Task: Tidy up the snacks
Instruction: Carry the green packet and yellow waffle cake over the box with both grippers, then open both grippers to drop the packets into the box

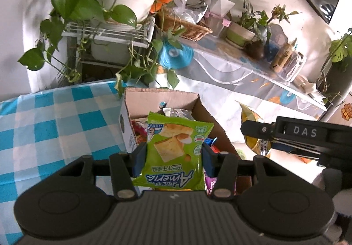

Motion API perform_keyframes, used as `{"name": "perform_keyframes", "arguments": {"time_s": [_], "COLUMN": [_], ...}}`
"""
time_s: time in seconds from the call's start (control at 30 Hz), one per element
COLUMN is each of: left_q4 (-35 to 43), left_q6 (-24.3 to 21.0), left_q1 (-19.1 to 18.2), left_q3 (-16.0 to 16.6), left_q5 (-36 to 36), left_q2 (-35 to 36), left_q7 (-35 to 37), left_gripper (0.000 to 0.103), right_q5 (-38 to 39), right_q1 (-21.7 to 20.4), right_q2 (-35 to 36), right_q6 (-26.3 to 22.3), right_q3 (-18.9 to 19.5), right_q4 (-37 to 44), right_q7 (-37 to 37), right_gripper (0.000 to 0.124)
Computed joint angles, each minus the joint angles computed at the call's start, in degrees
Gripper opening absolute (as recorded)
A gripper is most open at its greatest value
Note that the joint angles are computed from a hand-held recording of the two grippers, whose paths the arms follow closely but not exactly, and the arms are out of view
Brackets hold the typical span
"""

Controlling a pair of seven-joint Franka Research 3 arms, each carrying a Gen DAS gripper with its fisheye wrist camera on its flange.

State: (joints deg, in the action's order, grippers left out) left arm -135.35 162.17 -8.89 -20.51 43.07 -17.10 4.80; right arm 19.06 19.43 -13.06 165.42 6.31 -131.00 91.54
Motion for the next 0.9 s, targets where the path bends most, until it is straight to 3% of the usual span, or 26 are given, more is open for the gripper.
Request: {"name": "perform_keyframes", "arguments": {"time_s": [0.27, 0.33, 0.4, 0.5, 0.77, 0.9], "left_q4": [5.29, 6.57, 8.12, 8.63, 8.34, 8.93], "left_q6": [-2.28, -3.24, -6.68, -8.83, -13.80, -17.57], "left_q1": [-0.35, -1.38, -2.47, -4.14, -7.03, -7.80], "left_q3": [0.11, 0.91, 1.13, 2.03, 3.08, 2.88], "left_q5": [3.21, 2.82, 2.37, 1.01, -8.35, -11.28], "left_q2": [6.23, 7.70, 8.56, 8.45, 7.45, 7.23], "left_q7": [-3.15, -2.67, -2.96, -1.55, 5.28, 7.29], "left_gripper": [0.052, 0.065, 0.088, 0.095, 0.099, 0.100], "right_q5": [-1.73, -0.07, 1.59, 0.08, -10.88, -17.75], "right_q1": [-1.18, -0.73, -0.45, -0.93, -3.43, -4.70], "right_q2": [3.52, 4.30, 4.66, 4.37, 4.00, 4.08], "right_q6": [-1.84, -2.33, -2.47, -1.89, -3.52, -5.09], "right_q3": [0.25, -0.21, -0.52, -0.07, 1.72, 2.46], "right_q4": [3.27, 3.93, 4.24, 3.89, 3.83, 4.30], "right_q7": [3.99, 4.38, 4.98, 6.65, 13.51, 17.07], "right_gripper": [0.055, 0.056, 0.063, 0.077, 0.093, 0.094]}}
